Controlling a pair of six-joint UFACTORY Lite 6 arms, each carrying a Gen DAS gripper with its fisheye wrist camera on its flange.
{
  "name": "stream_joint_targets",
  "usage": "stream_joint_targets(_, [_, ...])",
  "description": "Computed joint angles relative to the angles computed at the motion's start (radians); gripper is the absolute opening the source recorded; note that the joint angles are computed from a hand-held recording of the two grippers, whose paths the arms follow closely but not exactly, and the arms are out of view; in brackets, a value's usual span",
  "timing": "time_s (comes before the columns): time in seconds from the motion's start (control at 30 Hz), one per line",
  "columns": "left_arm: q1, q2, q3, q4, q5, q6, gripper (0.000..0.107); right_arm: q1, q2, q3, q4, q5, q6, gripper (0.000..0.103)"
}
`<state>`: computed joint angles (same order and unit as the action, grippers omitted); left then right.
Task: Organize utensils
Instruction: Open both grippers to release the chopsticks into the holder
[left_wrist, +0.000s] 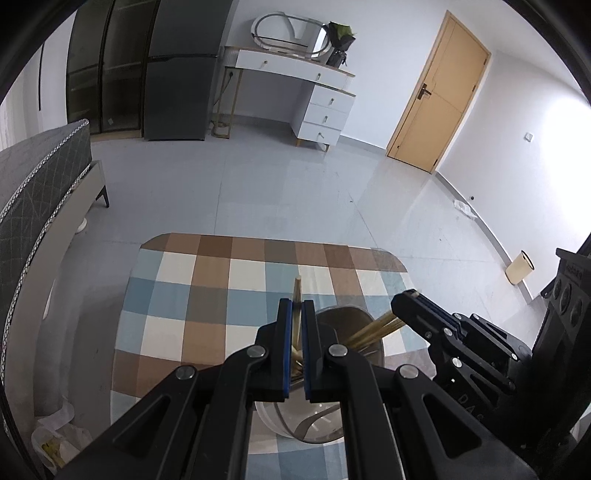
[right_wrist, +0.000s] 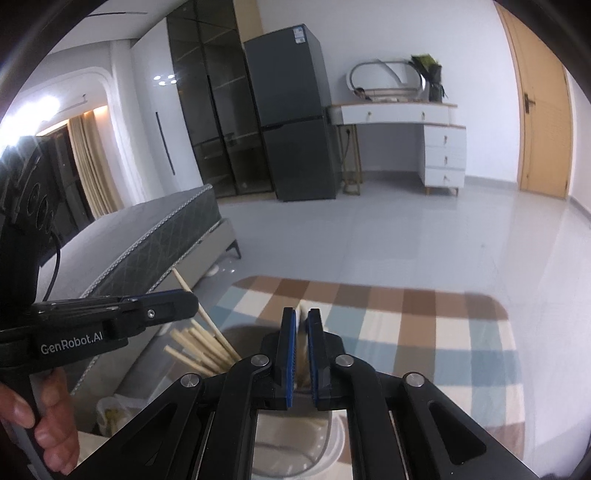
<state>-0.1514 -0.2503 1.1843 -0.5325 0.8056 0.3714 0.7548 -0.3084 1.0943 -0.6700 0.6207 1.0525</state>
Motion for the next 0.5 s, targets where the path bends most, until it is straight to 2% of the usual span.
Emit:
stream_joint_targets(0.13, [0.008,-0.003,0.014,0.017,0.039,-0.024,0.0,0.032,-0.059,-0.04,-0.015,0.027,0.045,0.008])
stream_joint_targets(0.3, [-0.024,-0.045,0.019,0.098,0.063,-0.098,0.0,0.109,-0.131,-0.063,-0.075,0.116,0.142,0.032])
stream_joint_targets(0.5, [-0.05,-0.13,0.028,0.172,0.108,-0.165,0.001,0.238,-0.213,-0.045,-0.155,0.289,0.247,0.038])
